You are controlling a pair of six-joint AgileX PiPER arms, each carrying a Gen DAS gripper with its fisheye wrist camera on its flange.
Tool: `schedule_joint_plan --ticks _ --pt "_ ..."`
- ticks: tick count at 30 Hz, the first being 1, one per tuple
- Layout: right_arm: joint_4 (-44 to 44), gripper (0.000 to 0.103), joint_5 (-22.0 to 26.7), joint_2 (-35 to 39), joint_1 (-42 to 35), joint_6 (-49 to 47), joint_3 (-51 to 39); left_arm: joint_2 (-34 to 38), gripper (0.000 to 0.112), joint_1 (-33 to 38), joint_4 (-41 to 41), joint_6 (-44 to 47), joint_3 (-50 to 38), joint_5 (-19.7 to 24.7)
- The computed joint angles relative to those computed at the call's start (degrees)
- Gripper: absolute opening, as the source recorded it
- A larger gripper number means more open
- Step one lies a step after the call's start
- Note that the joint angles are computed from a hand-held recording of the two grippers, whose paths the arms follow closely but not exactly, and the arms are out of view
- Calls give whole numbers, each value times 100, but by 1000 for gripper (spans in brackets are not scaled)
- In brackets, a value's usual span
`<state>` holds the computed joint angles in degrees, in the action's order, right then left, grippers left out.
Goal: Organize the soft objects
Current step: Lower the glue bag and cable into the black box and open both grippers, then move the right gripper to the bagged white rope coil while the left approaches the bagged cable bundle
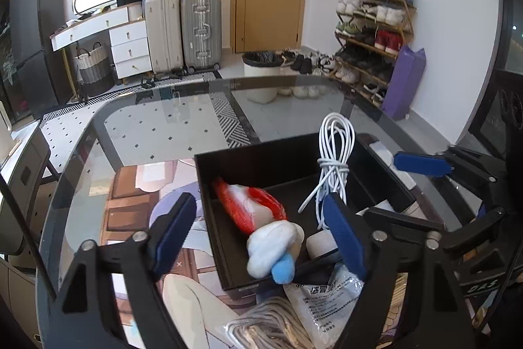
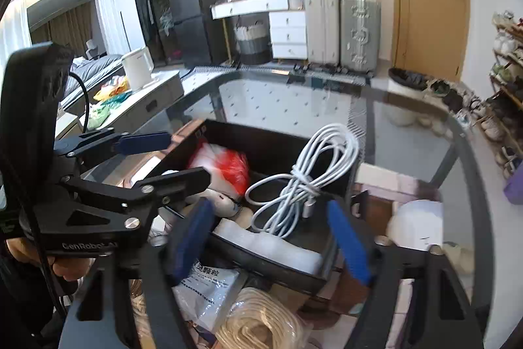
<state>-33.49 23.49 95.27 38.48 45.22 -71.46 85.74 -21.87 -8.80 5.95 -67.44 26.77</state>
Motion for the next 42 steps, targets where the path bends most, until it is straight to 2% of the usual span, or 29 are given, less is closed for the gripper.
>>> schedule_joint_plan --ticks 2,3,5,12,18,23,26,42 --pt "-334 90 -40 -226 24 403 225 -108 83 32 -147 158 69 20" --pt "-493 92 -50 -327 42 611 326 -165 93 45 -168 189 122 2" --pt "-936 101 -39 -521 100 1197 567 -382 103 23 17 38 348 -180" --pt "-1368 102 234 -896 447 1956 1104 -1031 103 170 -46 60 927 -349" --pt "-1468 102 457 -1022 727 2089 1323 -1451 103 348 -271 236 1331 -392" --pt "-1496 102 585 -1062 905 2255 1465 -1540 103 437 -459 379 1567 -356" --pt "-1473 102 598 -1071 968 2327 1587 -1531 103 363 -228 202 1607 -305" --pt "-418 102 345 -770 804 1292 1511 -1504 103 99 68 -87 1805 -184"
